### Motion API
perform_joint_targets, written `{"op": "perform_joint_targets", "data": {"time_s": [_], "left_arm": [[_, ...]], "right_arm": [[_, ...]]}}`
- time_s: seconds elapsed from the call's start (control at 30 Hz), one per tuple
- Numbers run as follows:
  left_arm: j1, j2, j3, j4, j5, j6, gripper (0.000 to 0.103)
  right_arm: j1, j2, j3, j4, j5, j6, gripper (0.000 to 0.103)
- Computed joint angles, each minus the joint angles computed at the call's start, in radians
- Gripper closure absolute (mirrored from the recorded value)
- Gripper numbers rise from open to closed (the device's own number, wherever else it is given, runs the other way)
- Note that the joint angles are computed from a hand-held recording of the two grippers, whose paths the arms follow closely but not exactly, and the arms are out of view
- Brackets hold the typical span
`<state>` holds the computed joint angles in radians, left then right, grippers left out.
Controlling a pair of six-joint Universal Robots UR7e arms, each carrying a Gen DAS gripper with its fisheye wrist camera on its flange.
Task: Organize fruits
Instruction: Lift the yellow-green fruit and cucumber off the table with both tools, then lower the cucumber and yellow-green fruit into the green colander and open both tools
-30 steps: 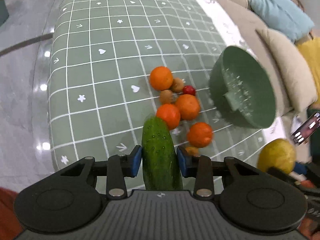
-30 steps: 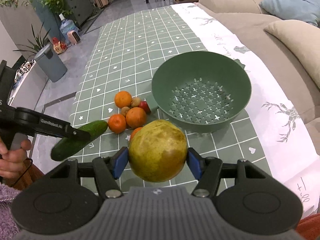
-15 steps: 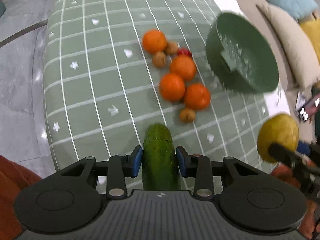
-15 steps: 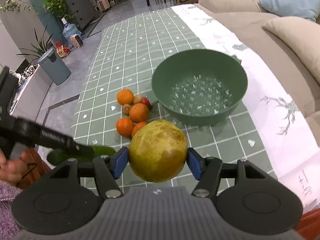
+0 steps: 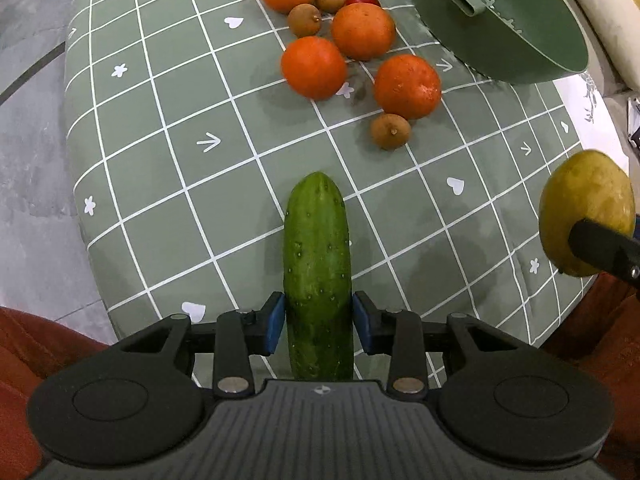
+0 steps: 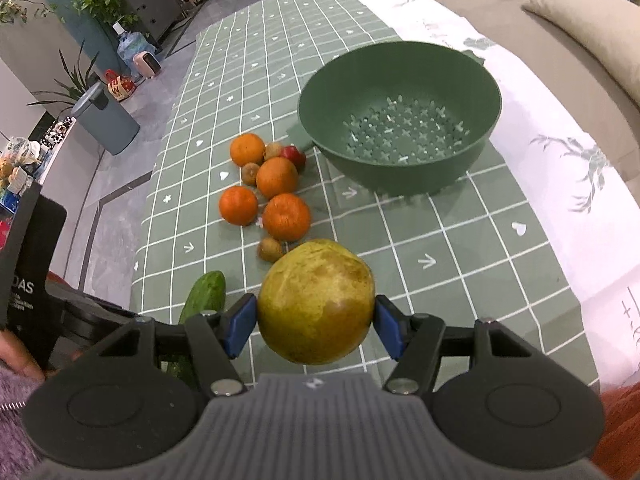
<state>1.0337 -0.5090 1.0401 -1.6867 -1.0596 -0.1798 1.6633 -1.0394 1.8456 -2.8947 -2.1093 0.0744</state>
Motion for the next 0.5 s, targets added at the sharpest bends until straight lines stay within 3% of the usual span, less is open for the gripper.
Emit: {"op": "perform_joint_targets", "data": {"time_s": [0.33,0.5], "left_arm": [[-0.020,-0.020,0.057,-0.078,0.048,0.064,0.062],[-0.034,-0.047,0.056,-0.172,-0.002,0.108,0.062]], "right_arm": [[0.005,-0.003,-0.001,0.014,-0.008,0.003,0.043],[0.008,-0.010,-0.002,-0.002,-0.020,-0.013,0.043]]}}
